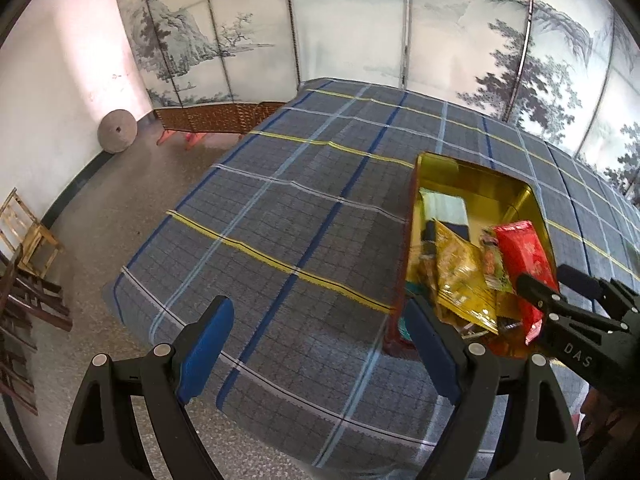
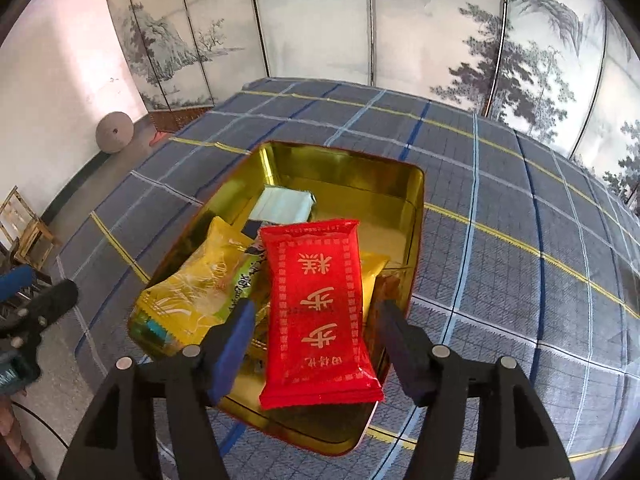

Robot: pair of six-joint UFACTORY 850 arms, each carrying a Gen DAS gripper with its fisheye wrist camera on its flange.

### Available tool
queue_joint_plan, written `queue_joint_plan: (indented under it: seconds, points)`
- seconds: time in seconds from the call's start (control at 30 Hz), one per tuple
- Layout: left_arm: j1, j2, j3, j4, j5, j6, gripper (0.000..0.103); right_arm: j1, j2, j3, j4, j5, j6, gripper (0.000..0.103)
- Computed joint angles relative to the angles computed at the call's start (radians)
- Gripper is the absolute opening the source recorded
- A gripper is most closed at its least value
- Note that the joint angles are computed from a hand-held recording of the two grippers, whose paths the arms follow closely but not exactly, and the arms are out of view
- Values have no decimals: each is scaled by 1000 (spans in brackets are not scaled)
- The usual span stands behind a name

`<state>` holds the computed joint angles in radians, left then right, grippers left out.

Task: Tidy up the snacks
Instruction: 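Carry the red pack over the tin with the right tool, then lower the red pack into the tin and open the right tool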

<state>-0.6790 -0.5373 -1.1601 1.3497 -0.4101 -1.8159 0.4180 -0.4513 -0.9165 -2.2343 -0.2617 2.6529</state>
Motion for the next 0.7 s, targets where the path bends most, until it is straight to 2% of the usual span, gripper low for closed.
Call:
queue_joint_plan:
  seconds: [0.13,0.27,0.4,0.7]
  points:
    - [-16,-1,-2,-12,-11,15,85,-1,29,32,-113,-14,104,74]
    - [-32,-1,-5,-23,-17,29,87,9,60,71,-108,-46,90,80]
    - [-47,-4,-12,-30,-24,39,87,22,91,117,-69,-90,47,81]
    - [-78,-18,-34,-65,-27,85,88,2,137,192,-159,-80,147,82]
